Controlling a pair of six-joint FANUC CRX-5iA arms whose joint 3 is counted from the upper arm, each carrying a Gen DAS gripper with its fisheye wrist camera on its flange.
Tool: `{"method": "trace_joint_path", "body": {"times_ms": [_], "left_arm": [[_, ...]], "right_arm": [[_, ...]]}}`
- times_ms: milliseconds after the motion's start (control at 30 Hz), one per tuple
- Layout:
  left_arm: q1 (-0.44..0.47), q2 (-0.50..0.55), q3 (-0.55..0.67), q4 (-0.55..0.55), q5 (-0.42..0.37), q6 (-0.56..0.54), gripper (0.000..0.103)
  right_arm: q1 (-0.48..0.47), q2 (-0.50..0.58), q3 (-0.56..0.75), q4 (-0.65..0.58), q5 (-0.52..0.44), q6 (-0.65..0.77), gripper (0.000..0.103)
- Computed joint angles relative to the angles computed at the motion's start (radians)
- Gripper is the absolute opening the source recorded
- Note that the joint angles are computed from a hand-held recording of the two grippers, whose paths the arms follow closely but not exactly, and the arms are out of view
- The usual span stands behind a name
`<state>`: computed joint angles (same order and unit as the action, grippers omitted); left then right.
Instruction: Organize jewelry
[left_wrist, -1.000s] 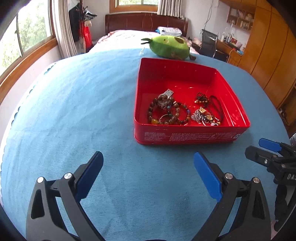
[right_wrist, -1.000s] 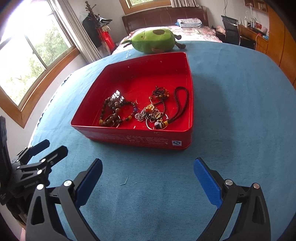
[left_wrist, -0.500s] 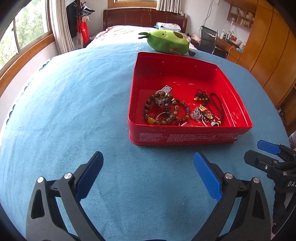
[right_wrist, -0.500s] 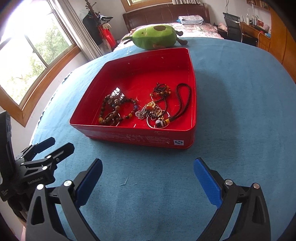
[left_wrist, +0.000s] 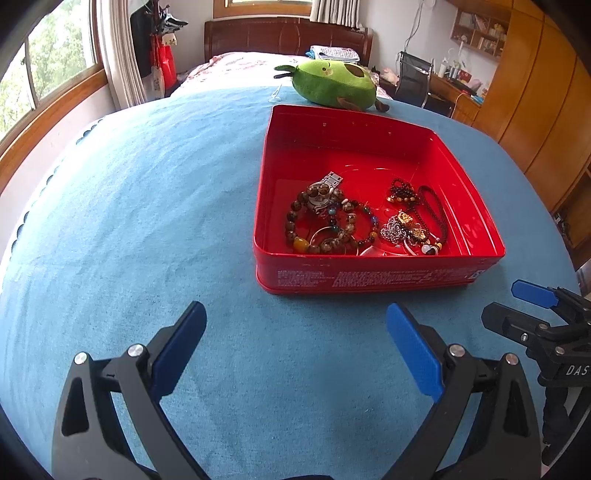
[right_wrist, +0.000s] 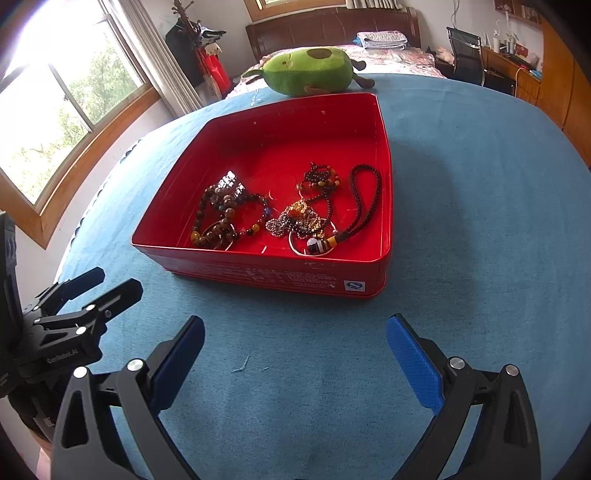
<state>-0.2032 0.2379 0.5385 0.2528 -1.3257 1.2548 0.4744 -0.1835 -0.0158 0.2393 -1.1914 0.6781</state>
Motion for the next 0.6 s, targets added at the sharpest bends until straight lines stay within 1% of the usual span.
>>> {"method": "trace_joint_path", "body": {"times_ms": [600], "left_arm": [[0.001,0.005,0.005,-0.006,0.003,0.001,0.097]], "right_arm": [[-0.002,0.004,0.000,-0.001,0.003,0.007,0.099]]}}
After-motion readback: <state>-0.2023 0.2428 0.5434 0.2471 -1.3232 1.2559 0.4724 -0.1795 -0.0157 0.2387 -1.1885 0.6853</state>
